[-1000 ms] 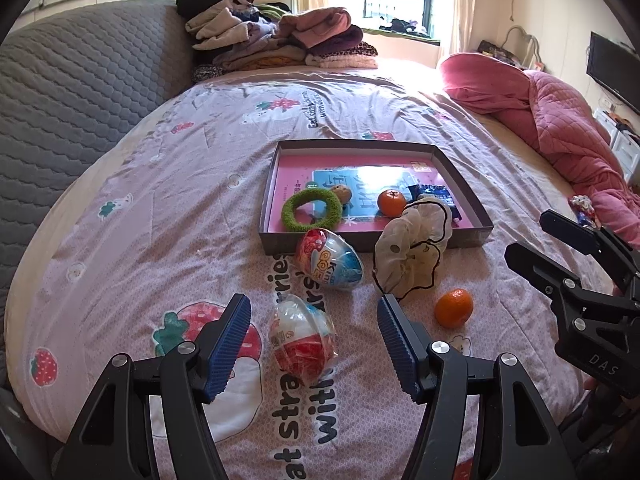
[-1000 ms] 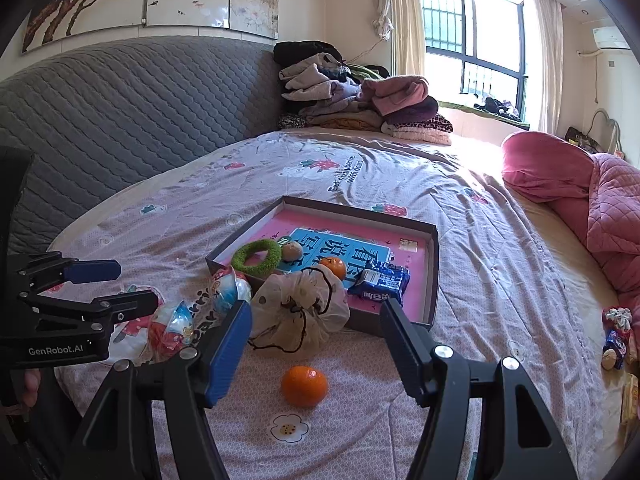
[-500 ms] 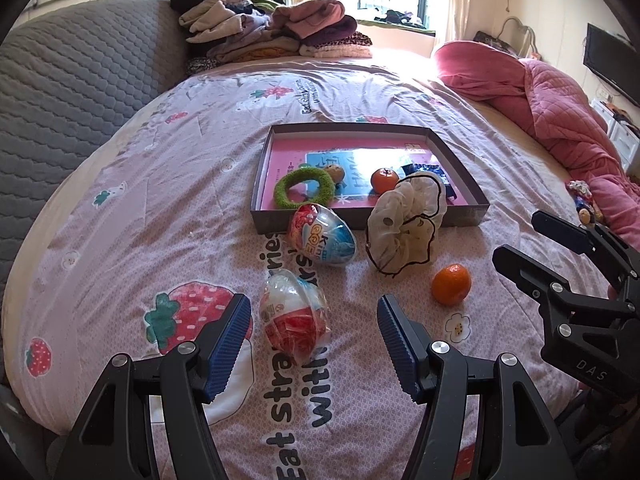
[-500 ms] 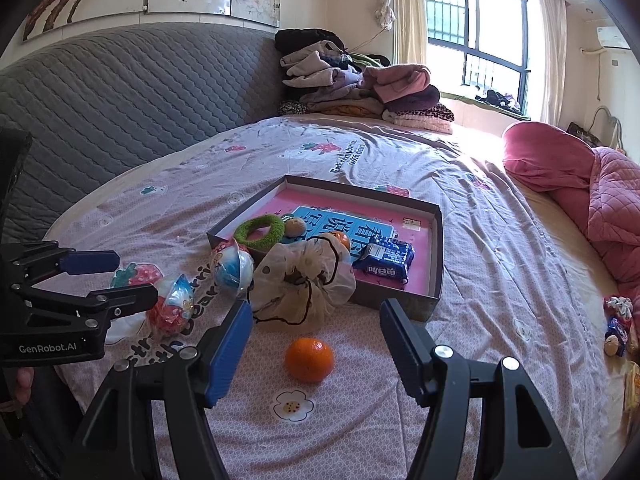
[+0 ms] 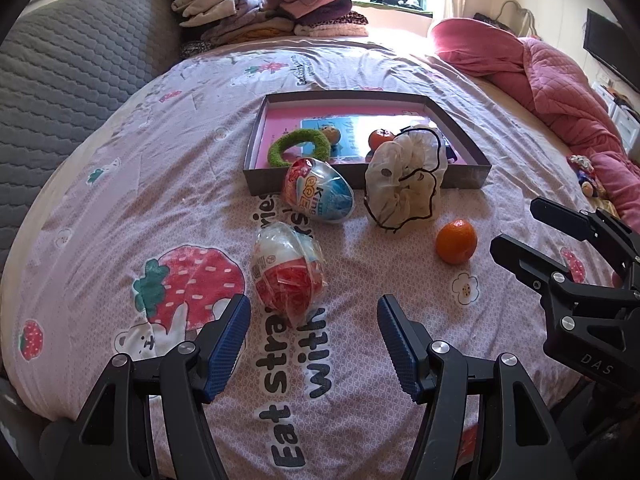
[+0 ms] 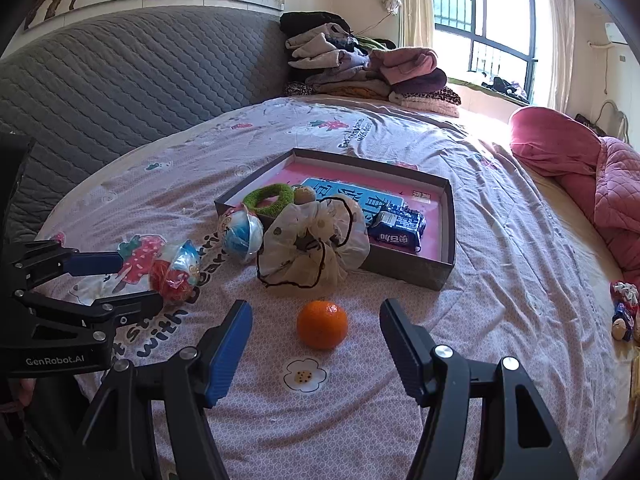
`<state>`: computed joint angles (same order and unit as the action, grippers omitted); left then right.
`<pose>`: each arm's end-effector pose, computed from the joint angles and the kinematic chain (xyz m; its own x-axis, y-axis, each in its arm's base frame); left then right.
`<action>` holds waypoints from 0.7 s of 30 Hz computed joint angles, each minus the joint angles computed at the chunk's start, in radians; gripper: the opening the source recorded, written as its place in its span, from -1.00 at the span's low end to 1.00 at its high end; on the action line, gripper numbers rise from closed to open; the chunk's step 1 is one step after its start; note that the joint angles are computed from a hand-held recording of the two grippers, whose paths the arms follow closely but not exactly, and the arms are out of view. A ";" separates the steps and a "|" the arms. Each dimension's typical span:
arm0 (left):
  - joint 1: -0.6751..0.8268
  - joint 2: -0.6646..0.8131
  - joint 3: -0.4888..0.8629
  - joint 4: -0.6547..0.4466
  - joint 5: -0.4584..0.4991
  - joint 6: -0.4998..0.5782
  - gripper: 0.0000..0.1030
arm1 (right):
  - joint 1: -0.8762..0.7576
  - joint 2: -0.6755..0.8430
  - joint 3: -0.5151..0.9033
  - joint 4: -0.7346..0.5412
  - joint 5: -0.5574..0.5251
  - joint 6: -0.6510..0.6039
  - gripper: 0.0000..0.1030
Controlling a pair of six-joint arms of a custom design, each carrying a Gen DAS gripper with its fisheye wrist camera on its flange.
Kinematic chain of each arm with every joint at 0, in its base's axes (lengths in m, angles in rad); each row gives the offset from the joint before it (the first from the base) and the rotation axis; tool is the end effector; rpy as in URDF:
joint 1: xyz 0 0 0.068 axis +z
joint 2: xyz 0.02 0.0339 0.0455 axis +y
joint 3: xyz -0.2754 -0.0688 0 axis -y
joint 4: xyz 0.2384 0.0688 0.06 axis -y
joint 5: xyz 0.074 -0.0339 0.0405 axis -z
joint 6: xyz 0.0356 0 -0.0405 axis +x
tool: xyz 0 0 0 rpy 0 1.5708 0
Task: Organize objects
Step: 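Move the left tool toward the wrapped Kinder egg while the right tool approaches the white lace bag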
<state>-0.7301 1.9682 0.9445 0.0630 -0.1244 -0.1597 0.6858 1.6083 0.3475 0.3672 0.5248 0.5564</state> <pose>0.2745 -0.2398 0.1054 -0.6997 0.4146 -0.5818 0.5040 0.8637 0.0093 0.1861 0.1292 0.0983 -0.6733 0.0396 -0.7383 0.0595 0.9982 -0.0006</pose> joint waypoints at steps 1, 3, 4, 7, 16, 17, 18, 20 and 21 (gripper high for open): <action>0.000 0.002 -0.002 0.000 0.000 -0.001 0.31 | 0.004 0.006 0.002 -0.001 0.001 0.005 0.28; 0.000 0.002 -0.009 0.003 0.006 -0.002 0.31 | 0.011 0.016 0.004 -0.001 0.004 0.010 0.28; 0.000 0.004 -0.011 0.002 0.007 -0.004 0.31 | 0.014 0.021 0.006 -0.002 0.005 0.014 0.28; 0.001 0.006 -0.021 0.007 0.007 -0.006 0.31 | 0.030 0.033 0.011 -0.005 0.011 0.026 0.28; 0.014 0.006 -0.054 0.025 0.005 -0.006 0.31 | 0.070 0.073 0.031 0.002 0.032 0.032 0.28; 0.016 0.003 -0.062 0.032 0.003 -0.003 0.31 | 0.077 0.077 0.035 0.004 0.039 0.033 0.28; 0.018 0.002 -0.067 0.038 0.001 -0.001 0.31 | 0.083 0.079 0.036 0.008 0.042 0.030 0.28; 0.026 0.002 -0.074 0.043 0.008 -0.001 0.31 | 0.091 0.087 0.041 0.016 0.046 0.024 0.28; 0.031 0.004 -0.075 0.044 0.012 0.000 0.31 | 0.094 0.091 0.045 0.017 0.048 0.022 0.28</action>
<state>-0.6995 1.9718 0.8697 0.1072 -0.1129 -0.1595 0.7795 1.6992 0.3920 0.3847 0.5728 0.5781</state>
